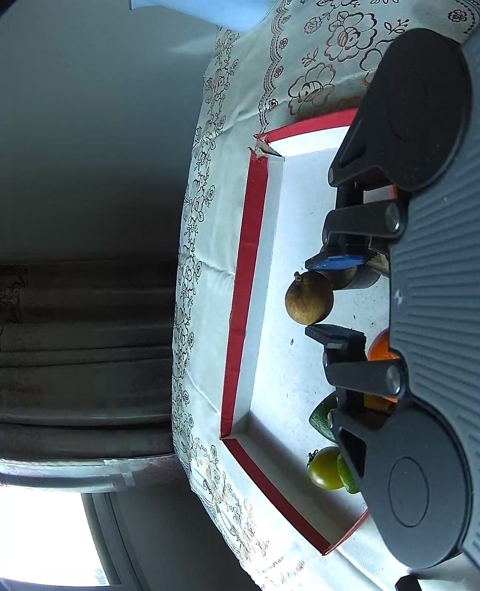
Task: Organize fruits
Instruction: 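Carry the brown fruit into the box and open the right gripper, then withdraw the right gripper from the box, then move the left gripper to the remaining brown fruit and close on it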
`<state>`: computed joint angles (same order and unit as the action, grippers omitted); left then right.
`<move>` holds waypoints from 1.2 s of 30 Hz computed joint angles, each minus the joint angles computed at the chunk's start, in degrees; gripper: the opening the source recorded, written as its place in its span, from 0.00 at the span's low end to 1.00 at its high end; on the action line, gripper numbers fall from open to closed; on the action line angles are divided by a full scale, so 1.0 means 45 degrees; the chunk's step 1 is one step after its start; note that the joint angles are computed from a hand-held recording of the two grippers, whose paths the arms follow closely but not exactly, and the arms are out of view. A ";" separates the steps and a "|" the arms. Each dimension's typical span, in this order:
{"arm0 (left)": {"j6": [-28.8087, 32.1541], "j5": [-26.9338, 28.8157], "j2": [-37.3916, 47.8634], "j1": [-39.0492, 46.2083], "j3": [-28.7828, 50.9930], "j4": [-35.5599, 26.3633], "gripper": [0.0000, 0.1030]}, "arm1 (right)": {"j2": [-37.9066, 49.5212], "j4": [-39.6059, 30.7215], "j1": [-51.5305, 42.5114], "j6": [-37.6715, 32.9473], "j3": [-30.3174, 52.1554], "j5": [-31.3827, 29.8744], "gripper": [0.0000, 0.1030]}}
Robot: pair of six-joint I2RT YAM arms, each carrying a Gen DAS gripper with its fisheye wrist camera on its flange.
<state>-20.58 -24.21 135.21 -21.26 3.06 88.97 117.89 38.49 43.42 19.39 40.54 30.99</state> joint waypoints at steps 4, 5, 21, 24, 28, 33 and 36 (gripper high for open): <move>0.0004 0.0006 0.0007 0.0007 -0.0009 0.0017 1.00 | -0.0203 0.0159 0.0162 0.0187 -0.0262 0.0551 0.65; -0.0002 0.0001 0.0002 -0.0001 -0.0007 0.0008 1.00 | -0.0371 0.0571 0.0231 0.0238 -0.0585 0.0759 0.65; -0.0018 -0.0017 -0.0061 -0.0023 -0.0023 -0.0048 1.00 | -0.2672 -0.0540 0.3223 0.4224 -0.5288 0.2335 0.81; -0.0017 -0.0007 -0.0064 -0.0023 -0.0034 -0.0035 1.00 | -0.2268 -0.0680 0.3058 0.4732 -0.5243 0.2182 0.84; -0.0058 -0.0087 -0.0087 -0.0061 -0.0031 -0.0091 1.00 | -0.2249 -0.1416 0.2820 0.4930 -0.4896 0.2005 1.00; -0.0267 -0.1048 -0.0369 -0.1310 -0.0007 -0.0163 1.00 | -0.2250 -0.1355 0.2679 0.4839 -0.4885 0.1889 1.00; -0.0525 -0.1379 -0.1415 -0.2308 0.0146 -0.1001 1.00 | -0.2244 -0.1341 0.2681 0.4839 -0.4891 0.1884 1.00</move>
<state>-22.94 -30.41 128.84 -31.65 3.71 84.47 107.79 32.45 55.49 41.17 18.53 39.47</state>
